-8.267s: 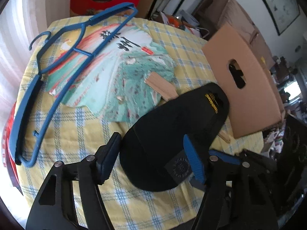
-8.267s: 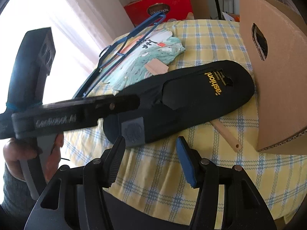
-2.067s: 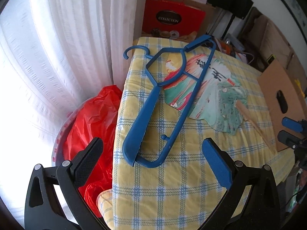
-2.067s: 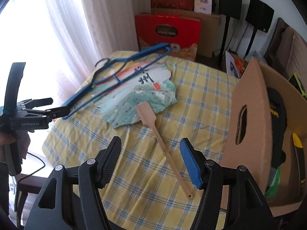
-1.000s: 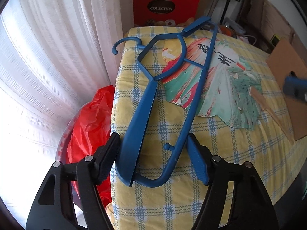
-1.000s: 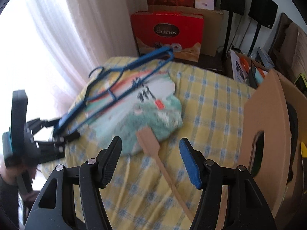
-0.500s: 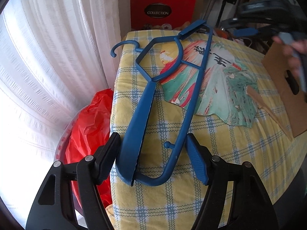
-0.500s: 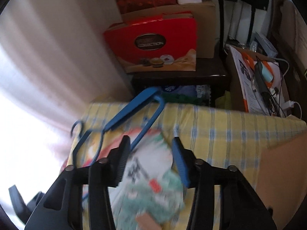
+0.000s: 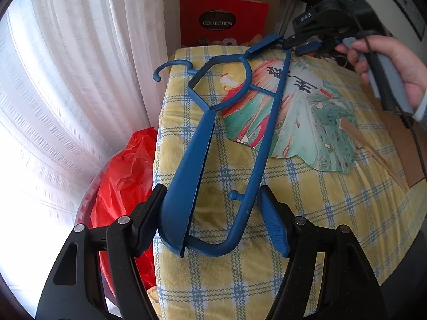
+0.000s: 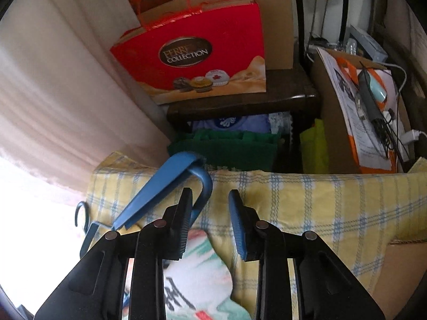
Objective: Organize objects
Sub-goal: 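Close the left gripper on the hanger bar while the right gripper grasps its hook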
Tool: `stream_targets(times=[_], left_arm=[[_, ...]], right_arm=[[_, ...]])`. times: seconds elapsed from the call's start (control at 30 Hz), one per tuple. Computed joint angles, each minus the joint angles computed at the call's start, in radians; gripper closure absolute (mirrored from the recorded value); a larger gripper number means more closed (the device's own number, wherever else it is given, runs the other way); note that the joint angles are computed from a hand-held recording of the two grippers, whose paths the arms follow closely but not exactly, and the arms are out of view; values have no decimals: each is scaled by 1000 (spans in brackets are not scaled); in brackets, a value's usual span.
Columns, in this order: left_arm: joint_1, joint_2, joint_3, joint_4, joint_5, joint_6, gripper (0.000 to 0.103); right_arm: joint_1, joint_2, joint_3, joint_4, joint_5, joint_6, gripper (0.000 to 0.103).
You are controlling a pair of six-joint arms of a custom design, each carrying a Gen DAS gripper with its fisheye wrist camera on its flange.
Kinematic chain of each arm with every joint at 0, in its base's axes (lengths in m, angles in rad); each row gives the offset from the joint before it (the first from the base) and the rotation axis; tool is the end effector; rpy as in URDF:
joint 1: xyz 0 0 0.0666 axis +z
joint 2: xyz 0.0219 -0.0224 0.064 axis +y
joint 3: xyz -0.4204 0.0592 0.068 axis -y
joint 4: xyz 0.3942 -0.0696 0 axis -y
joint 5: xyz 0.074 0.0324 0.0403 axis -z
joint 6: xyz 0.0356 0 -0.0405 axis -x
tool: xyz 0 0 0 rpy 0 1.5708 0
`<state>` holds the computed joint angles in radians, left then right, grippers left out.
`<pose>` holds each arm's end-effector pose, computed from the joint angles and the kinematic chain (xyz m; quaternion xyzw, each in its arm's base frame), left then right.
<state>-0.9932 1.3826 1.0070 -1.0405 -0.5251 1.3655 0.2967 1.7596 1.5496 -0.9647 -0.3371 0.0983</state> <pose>0.2290 -0.3195 0.3081 -0.1979 0.9425 0.0297 0.2677 0.5652 0.1847 0.3492 -0.2220 0.9413 0.1829 0.1767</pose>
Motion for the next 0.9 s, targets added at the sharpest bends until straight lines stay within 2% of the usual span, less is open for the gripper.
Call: stream_targets(times=[0.13,0.23,0.37,0.5,0.63,0.9], left_arm=[[-2,0,1,-7,-1,9,37],[-2,-2,1,-11,-9,28,41],[-5,-27,-22,35,-16,46,42],[-11,-52,-40,83,-11,51,43],[-29,-56,-16,59,-45,58,43],[-67,-36,109,-16,-106,-2,43]], right_arm=[[5,15,3,14,-7,-16,90],[4,0,-17,49,-25,-33,92],[-3,-45,-47,106,-60,-35,92],[-8,-85,-51,116,-79,-25,93],[-23,-121,-43,99,-108,-15,93],[-116,-204,-15,32,-175,8,93]])
